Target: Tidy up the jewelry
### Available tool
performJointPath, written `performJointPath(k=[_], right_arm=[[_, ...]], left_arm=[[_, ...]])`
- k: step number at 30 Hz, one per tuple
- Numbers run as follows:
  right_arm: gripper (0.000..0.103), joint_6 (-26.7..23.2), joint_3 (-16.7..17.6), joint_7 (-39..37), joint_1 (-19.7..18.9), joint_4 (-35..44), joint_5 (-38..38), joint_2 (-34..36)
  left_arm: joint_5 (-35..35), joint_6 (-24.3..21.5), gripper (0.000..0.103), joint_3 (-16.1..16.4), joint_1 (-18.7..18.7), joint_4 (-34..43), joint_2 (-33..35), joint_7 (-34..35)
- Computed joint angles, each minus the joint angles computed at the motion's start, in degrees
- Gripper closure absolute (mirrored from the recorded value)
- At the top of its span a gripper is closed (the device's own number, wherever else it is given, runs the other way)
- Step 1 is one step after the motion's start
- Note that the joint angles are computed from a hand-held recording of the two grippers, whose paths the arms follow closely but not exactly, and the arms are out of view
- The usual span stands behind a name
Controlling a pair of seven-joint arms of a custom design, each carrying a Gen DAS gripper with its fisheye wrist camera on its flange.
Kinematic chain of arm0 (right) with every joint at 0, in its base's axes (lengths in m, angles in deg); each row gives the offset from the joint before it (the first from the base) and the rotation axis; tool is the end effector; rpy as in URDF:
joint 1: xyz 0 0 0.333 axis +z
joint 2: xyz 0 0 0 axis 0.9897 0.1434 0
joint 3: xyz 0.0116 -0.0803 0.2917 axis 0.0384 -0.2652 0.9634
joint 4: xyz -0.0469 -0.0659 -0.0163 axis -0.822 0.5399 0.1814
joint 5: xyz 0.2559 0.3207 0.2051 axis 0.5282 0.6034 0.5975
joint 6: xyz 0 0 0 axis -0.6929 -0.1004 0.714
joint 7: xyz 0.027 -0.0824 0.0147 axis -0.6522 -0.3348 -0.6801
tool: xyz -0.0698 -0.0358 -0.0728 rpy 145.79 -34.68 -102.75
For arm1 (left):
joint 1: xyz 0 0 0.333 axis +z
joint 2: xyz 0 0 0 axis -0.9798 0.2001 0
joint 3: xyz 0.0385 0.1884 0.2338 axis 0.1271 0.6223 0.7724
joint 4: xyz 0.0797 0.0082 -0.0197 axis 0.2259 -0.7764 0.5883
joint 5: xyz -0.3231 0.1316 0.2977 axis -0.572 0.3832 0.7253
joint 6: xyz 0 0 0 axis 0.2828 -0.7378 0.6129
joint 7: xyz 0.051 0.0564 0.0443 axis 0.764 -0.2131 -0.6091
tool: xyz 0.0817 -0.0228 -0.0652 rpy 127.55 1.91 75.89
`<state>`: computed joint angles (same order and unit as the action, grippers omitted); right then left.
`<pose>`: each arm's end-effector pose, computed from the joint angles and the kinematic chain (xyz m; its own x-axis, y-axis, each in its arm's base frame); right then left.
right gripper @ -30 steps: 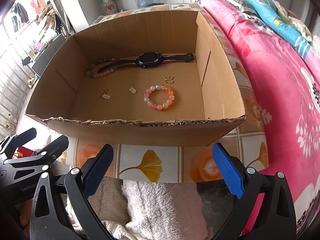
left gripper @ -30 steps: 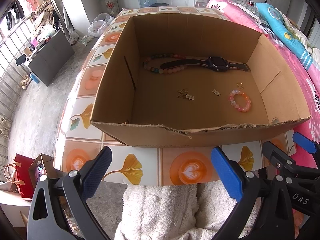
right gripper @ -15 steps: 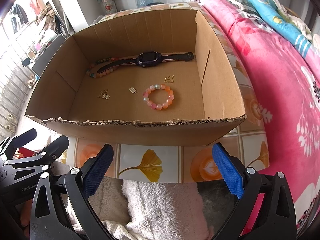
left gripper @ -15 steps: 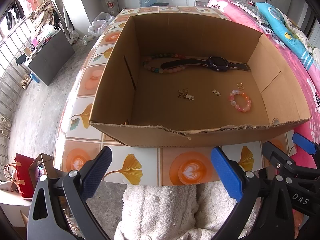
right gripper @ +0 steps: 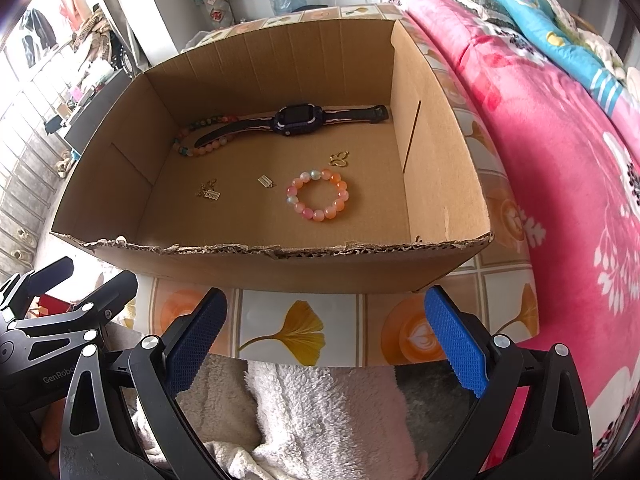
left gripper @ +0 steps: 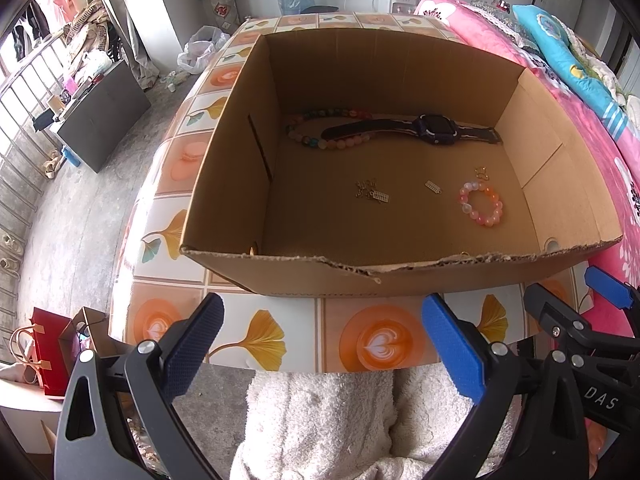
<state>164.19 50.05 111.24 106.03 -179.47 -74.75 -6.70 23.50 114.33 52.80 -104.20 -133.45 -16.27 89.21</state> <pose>0.5669 0.3554 0.3689 -0.1377 -0.9846 -0.1079 -0.8761 0.1718 -0.4504 0.5963 -0.4689 0.4120 -0.1732 -0.9828 -0.0642 -0.8851 0.1839 -0.4275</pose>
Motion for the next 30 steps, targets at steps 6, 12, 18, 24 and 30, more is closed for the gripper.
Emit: performJointPath(k=[6,12,18,24,30], right_arm=[[0.008,0.1,0.0,-0.2,0.0,0.0,0.1,0.0],[0.008,0.1,0.0,-0.2,-0.1,0.0,0.3,0.0],[0.008,0.1,0.0,-0.3,-0.1,0.0,0.5,0.0],[0.008,0.0,0.1,-0.3,0.0,0.1,0.7,0.1],[0.008,0.0,0.0,-0.4,-0.1,0.1,0.9,0.2]], left_arm=[[0.1,-0.1,0.006,0.0,-0.1,0.2,0.0,-0.1],[0.2,-0.2,0.006,0.1,-0.1,0.2,0.1,-0.1],[0.0,-0.4,0.006,0.0,-0.1,0.4,0.1,0.0],[0.0,-0.4,0.006,0.0,-0.1,0.4,0.2,0.1],[-0.1,-0.4,0.006,0.0,-0.1,0.5,0.3,0.0]])
